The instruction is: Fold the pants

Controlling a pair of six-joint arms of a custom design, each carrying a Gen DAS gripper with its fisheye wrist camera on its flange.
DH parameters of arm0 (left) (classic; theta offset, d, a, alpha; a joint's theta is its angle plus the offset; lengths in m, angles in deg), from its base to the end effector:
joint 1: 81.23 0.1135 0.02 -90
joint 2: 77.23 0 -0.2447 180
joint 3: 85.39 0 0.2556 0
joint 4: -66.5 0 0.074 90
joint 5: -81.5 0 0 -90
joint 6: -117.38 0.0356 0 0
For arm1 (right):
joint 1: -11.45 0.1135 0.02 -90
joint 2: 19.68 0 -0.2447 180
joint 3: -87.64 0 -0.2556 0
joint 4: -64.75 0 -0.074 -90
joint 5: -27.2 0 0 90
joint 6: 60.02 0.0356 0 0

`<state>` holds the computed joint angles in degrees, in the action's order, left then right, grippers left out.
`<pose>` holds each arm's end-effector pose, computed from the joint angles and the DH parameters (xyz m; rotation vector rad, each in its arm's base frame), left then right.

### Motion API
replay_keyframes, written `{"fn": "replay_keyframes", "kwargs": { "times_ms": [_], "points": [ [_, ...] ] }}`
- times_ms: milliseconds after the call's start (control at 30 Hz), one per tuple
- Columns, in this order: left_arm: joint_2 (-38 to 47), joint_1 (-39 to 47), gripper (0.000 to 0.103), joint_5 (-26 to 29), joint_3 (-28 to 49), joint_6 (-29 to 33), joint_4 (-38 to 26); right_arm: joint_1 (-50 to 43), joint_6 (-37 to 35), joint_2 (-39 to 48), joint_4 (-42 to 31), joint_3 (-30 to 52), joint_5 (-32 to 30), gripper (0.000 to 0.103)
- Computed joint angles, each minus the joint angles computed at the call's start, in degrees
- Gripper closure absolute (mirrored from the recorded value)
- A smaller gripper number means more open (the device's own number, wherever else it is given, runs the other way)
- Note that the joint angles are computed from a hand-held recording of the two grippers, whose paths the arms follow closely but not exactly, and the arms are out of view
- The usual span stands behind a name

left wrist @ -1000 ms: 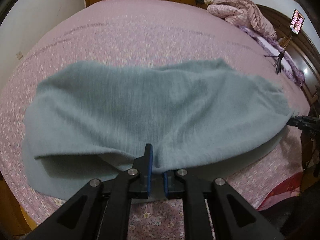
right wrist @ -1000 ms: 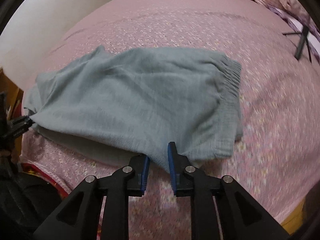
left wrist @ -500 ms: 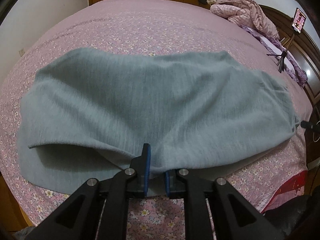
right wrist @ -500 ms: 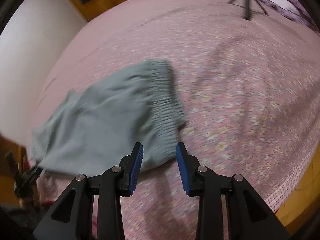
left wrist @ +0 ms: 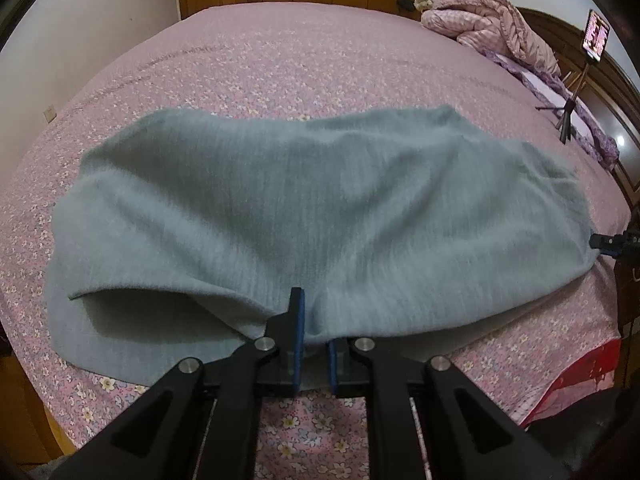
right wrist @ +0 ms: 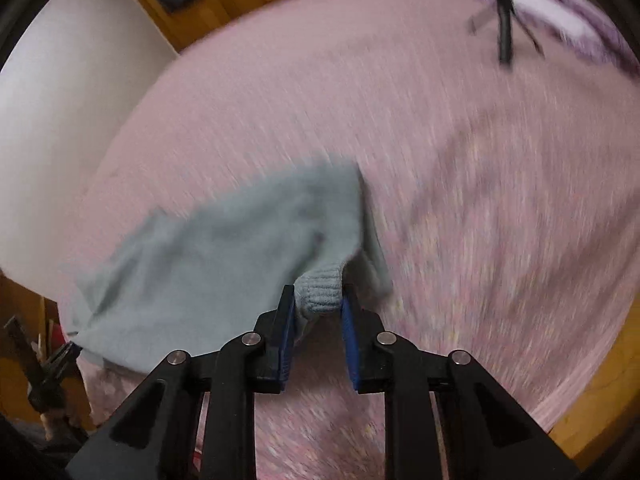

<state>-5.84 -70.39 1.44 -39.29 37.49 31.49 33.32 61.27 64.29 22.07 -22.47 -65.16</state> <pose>0.2242 0.0367 0.1415 0.0434 2.6003 -0.0970 0.2800 0.1140 0.2030 0.1985 2.6051 0.3971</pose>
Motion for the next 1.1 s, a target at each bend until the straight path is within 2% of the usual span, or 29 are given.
{"fn": "replay_keyframes", "kwargs": {
  "times_ms": [67,200,367,467,567,667,733,833,900,1000,1100],
  "points": [
    [-1.5,1.4,0.097,2.5,1.6,-1.0,-1.8,-0.4,-2.2,-0.7,0.5,3.5,0.8,0.081],
    [-6.0,3.4,0.097,6.1,4.9,-2.4,-6.1,-1.1,-5.3,-0.9,3.3,4.2,0.1,0.081],
    [-9.5,0.0,0.097,0.7,3.1,0.5,-7.4,-2.1,-7.5,0.7,7.4,-3.6,0.1,0.081],
    [-5.6,-1.7,0.096,-0.7,1.4,1.2,-7.2,-3.8,-9.3,6.2,9.3,-6.0,0.2,0.08],
    [-1.5,-2.7,0.091,-1.5,1.0,1.7,-7.1,-4.2,-9.4,6.9,10.6,-7.7,0.0,0.079],
    [-1.9,-2.5,0.089,-1.6,1.1,2.1,-7.9,-3.7,-9.2,6.8,8.9,-6.8,1.3,0.075],
    [-3.4,-0.5,0.085,0.6,1.5,2.7,-9.7,-2.8,-9.3,5.8,6.4,-6.0,3.3,0.072],
    [-5.7,4.9,0.077,4.4,2.1,4.8,-13.5,0.0,-9.4,3.6,3.9,-5.6,9.4,0.07],
    [-8.5,9.9,0.068,5.5,2.0,7.2,-15.8,2.5,-9.1,2.6,1.6,-4.5,13.3,0.069],
    [-11.5,17.2,0.066,6.0,1.7,10.1,-17.2,5.6,-8.9,3.0,-0.8,-1.6,16.5,0.068],
    [-10.1,27.6,0.065,8.7,3.2,13.1,-16.7,7.4,-8.6,4.7,-0.2,0.5,15.6,0.068]
  ]
}}
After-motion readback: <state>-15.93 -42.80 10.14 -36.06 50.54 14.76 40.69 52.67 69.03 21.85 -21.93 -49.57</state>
